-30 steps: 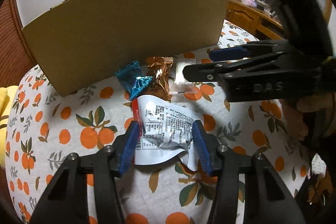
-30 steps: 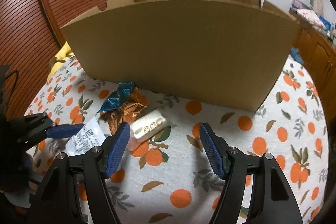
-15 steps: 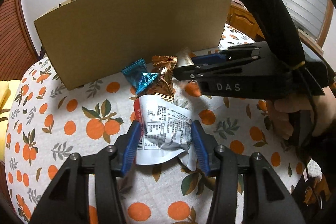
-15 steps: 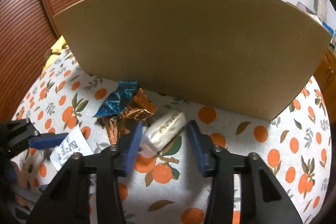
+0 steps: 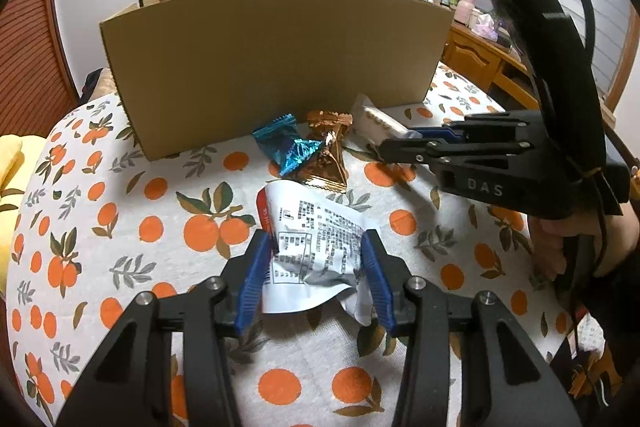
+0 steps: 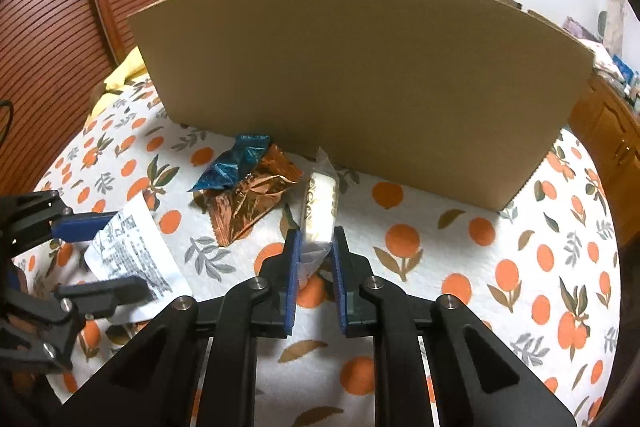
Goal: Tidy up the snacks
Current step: 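Lift both held packages up from the table toward the box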
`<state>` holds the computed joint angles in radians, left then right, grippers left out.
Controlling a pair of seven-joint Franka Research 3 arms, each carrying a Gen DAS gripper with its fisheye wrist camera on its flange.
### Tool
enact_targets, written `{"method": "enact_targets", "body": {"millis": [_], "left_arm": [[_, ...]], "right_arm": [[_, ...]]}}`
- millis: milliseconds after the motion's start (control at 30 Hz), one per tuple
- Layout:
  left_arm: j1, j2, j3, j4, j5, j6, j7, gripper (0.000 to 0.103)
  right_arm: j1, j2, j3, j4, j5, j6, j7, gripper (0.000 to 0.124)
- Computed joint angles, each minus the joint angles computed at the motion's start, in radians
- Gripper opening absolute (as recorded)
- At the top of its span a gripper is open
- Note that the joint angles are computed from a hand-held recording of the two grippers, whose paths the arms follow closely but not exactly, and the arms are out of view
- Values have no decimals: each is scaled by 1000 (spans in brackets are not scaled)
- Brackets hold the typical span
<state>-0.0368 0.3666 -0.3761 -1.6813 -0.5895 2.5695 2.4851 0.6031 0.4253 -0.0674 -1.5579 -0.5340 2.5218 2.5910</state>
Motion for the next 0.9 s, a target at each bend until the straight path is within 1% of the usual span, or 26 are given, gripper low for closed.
{"method": "enact_targets", "body": {"millis": [133,267,300,900], "left_arm": [[13,-11,-4,0,-24,-6,10,45],[16,-21,-4,-2,-47,0,25,45],[1,-11,-1,9,-38,10,11,45],[0,-49,-9,22,-108,38,69,45]], "right_arm": [[10,-28,-8,-40,-29,29,42,12],[14,-54,-6,-69,-64,39,76,12],[13,-58,-4,-74,-71,42,81,12],[0,-136,31,-139,-208,53,195,12]]}}
